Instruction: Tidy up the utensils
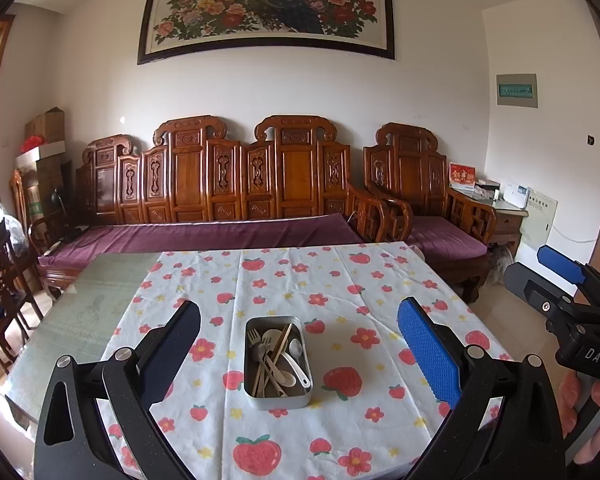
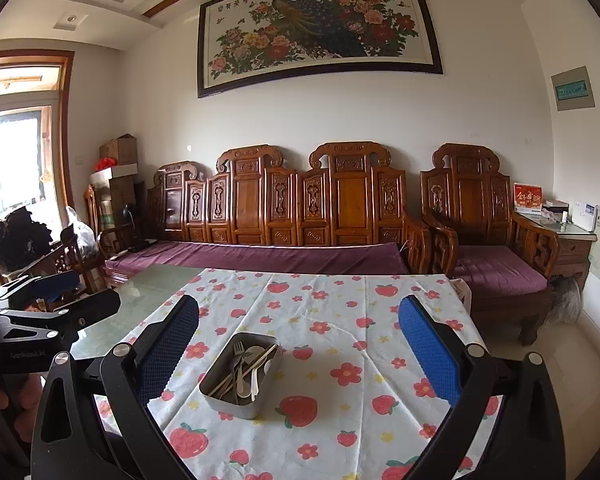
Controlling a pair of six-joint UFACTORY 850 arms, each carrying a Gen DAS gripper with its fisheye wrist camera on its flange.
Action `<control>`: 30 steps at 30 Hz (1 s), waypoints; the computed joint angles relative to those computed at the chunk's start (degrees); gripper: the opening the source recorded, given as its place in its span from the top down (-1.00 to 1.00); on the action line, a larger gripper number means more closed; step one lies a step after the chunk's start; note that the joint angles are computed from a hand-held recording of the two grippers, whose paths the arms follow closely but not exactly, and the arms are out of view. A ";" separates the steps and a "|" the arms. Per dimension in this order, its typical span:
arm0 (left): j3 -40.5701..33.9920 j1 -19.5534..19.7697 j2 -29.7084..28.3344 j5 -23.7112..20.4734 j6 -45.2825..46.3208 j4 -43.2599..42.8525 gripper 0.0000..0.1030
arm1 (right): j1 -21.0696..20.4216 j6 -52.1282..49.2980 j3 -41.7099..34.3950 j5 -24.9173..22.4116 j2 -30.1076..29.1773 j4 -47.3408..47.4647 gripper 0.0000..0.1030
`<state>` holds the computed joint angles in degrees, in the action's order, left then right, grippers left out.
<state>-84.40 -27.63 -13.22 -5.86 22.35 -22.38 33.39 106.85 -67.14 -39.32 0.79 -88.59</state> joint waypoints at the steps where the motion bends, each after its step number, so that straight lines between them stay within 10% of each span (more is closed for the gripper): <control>1: -0.12 0.00 -0.14 0.00 0.10 -0.13 -0.85 | 0.06 0.11 -0.06 -0.11 -0.12 -0.14 -0.95; 30: 0.63 -0.34 0.30 0.77 1.82 -1.81 -0.85 | 0.76 1.18 -0.43 -0.63 -0.62 -0.87 -0.95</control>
<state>-83.77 -27.97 -12.92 -5.09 24.17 -24.19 34.14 108.04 -67.56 -39.95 0.16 -89.46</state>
